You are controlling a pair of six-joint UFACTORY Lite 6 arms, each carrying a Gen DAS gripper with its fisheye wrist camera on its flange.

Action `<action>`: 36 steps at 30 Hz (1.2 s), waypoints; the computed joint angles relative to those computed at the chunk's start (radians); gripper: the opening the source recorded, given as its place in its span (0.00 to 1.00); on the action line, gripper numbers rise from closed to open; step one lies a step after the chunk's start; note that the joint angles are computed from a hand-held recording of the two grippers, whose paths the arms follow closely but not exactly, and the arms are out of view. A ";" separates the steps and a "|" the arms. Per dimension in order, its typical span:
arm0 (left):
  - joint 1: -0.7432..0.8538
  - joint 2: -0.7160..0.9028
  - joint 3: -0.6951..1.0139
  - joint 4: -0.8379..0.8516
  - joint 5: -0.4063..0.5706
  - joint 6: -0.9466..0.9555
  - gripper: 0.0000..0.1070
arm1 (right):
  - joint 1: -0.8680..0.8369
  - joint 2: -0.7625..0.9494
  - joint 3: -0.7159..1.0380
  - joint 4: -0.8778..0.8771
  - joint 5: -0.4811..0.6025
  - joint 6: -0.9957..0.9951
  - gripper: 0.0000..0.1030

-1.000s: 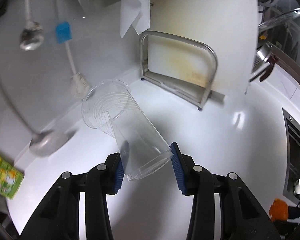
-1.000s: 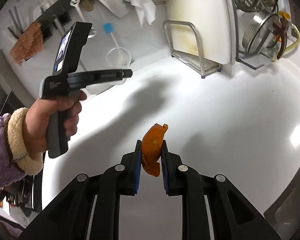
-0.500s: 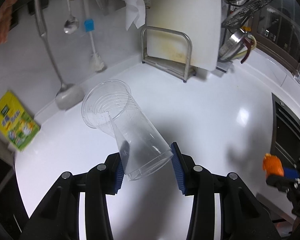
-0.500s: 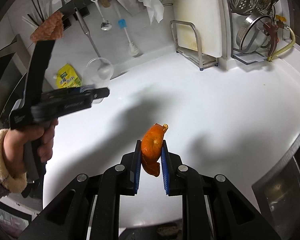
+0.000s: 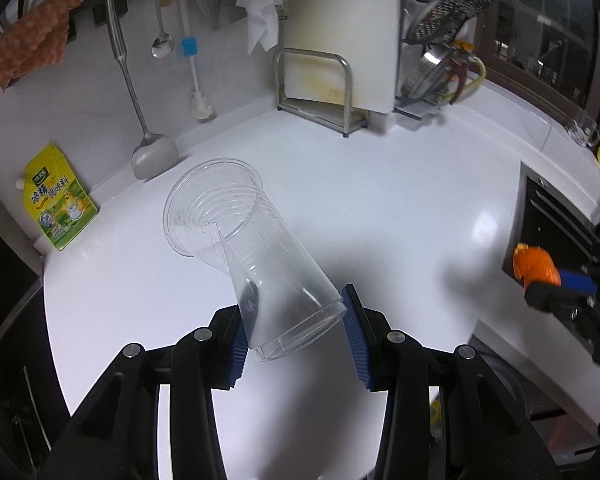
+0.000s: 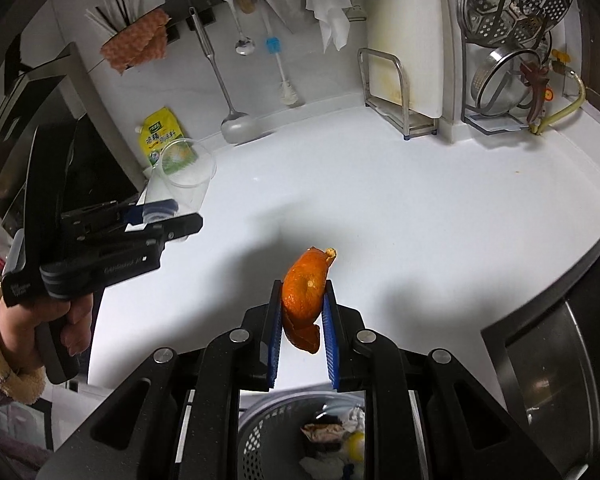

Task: Collect trash
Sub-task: 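Carry the orange peel and clear cup over the grey trash basket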

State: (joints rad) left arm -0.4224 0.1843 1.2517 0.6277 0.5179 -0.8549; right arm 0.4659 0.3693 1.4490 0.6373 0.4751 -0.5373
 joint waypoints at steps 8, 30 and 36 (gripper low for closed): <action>-0.146 -0.128 -0.168 0.094 0.050 -0.196 0.39 | -0.014 -0.194 -0.236 0.060 -0.025 -0.080 0.17; -0.516 -0.170 -0.287 0.153 0.116 -0.480 0.39 | -0.106 -0.610 -0.721 0.190 0.003 -0.237 0.18; -0.532 -0.112 -0.286 0.098 0.039 -0.426 0.39 | -0.121 -0.637 -0.805 0.242 0.006 -0.283 0.18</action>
